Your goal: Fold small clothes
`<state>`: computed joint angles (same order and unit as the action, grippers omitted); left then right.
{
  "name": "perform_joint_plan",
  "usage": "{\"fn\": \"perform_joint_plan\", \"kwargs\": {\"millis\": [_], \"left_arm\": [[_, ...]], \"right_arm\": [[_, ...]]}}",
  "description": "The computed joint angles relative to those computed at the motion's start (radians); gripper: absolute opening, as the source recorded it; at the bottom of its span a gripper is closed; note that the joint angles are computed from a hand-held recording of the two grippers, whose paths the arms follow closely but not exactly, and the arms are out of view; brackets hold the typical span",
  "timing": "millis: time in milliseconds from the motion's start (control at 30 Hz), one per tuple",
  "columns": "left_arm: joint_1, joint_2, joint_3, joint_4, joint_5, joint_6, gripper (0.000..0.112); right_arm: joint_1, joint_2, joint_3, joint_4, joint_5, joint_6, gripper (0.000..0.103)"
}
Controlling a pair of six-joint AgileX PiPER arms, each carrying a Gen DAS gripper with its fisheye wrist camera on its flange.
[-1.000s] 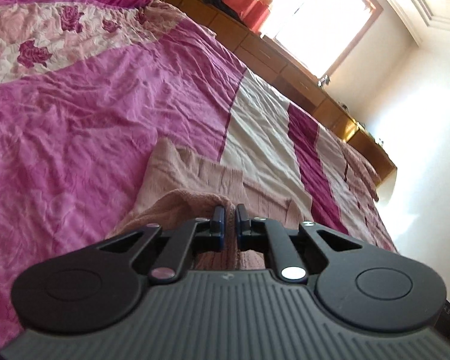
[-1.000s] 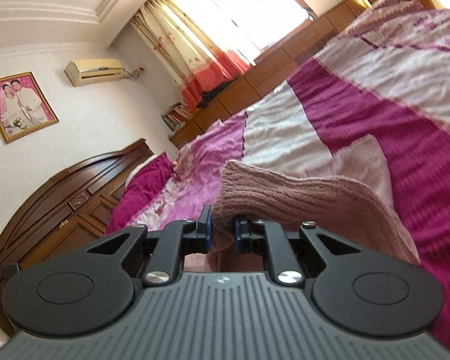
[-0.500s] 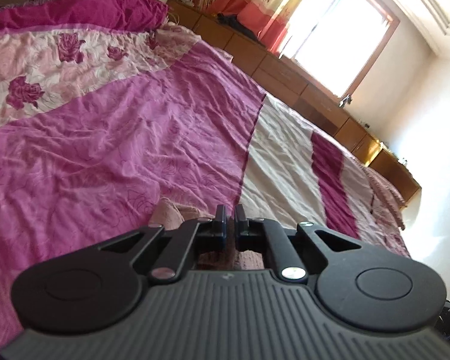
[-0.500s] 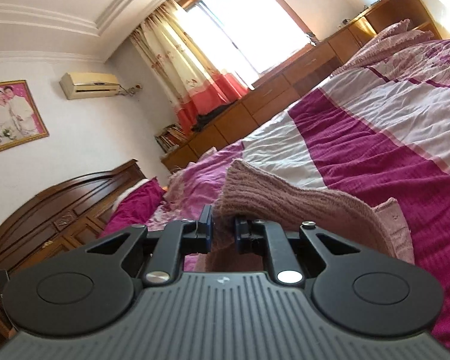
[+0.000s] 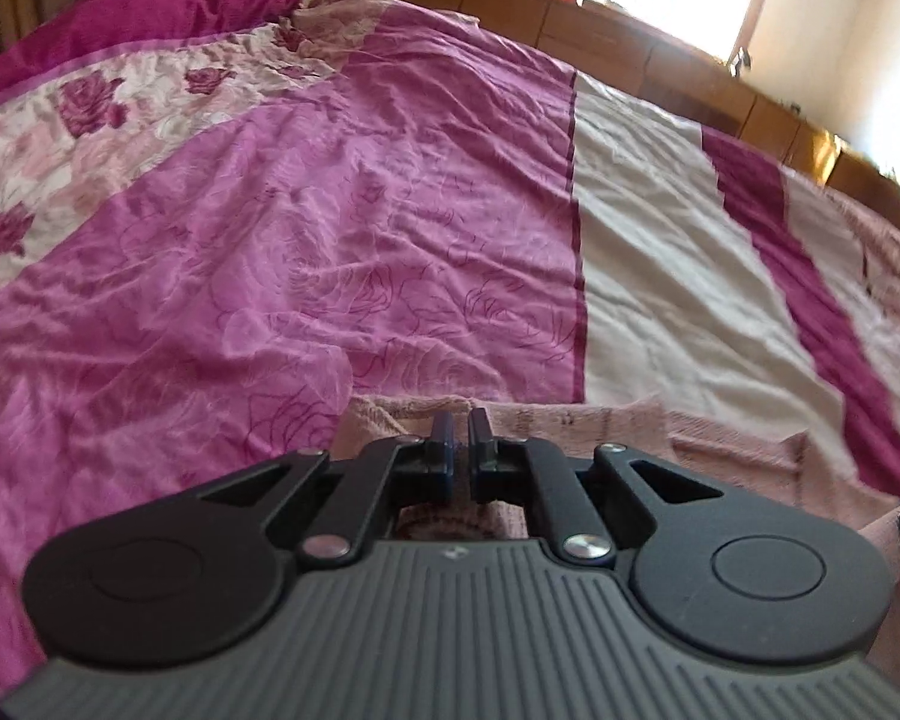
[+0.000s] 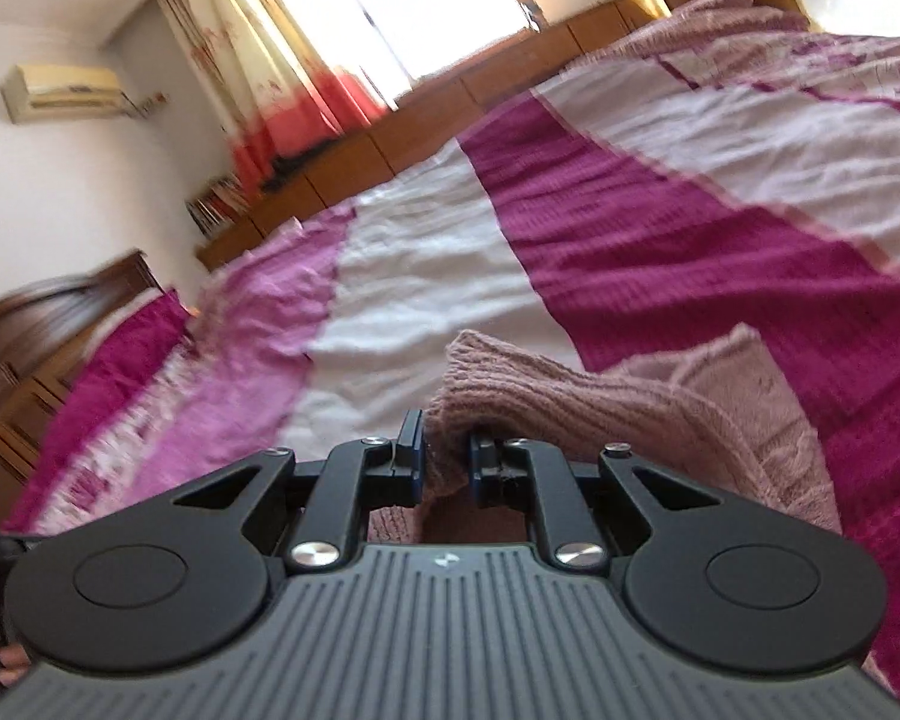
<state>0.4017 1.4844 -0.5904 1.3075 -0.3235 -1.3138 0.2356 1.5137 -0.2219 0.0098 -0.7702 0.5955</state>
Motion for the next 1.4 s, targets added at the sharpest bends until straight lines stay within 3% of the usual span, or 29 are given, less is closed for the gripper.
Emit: {"fn": "perform_joint_plan", "kwargs": {"millis": [133, 167, 267, 333, 367, 433, 700, 833, 967, 1167, 1300, 1400], "left_arm": [[-0.035, 0.035, -0.01, -0.106, 0.048, 0.1, 0.009], [-0.038, 0.042, -0.01, -0.119, 0.053, 0.113, 0.009], [-0.035, 0.047, -0.007, -0.085, 0.055, 0.095, 0.01], [-0.023, 0.031, -0.005, 0.0, 0.053, 0.036, 0.015], [-0.019, 0.018, -0.003, 0.033, 0.056, 0.011, 0.021], [-0.002, -0.017, 0.008, 0.064, 0.053, 0.0, 0.043], [0.097, -0.141, 0.031, 0.321, -0.02, -0.141, 0.045], [0.11, -0.172, 0.052, 0.344, 0.01, -0.117, 0.045], [0.128, -0.17, 0.07, 0.369, 0.018, -0.102, 0.045], [0.103, -0.155, 0.075, 0.394, 0.017, -0.123, 0.045], [0.032, -0.153, 0.09, 0.296, 0.042, -0.015, 0.045], [-0.052, -0.132, 0.106, 0.125, 0.09, 0.154, 0.045]], "right_arm": [[-0.048, 0.111, -0.027, -0.081, -0.03, 0.022, 0.017], [-0.063, 0.132, -0.027, -0.109, -0.039, 0.039, 0.023], [-0.082, 0.175, -0.006, -0.144, -0.108, 0.06, 0.027], [-0.088, 0.156, -0.001, -0.167, -0.092, 0.063, 0.034], [-0.097, 0.133, 0.004, -0.193, -0.074, 0.071, 0.04], [-0.122, 0.065, 0.021, -0.261, -0.027, 0.093, 0.048], [-0.384, -0.228, 0.085, -0.738, 0.087, 0.295, 0.06], [-0.413, -0.292, 0.086, -0.725, 0.163, 0.232, 0.062], [-0.504, -0.256, 0.064, -0.849, 0.131, 0.261, 0.062], [-0.524, -0.118, -0.014, -0.829, 0.096, 0.217, 0.062], [-0.54, -0.021, -0.044, -0.79, 0.028, 0.181, 0.062], [-0.566, 0.037, -0.066, -0.819, -0.002, 0.188, 0.062]]}}
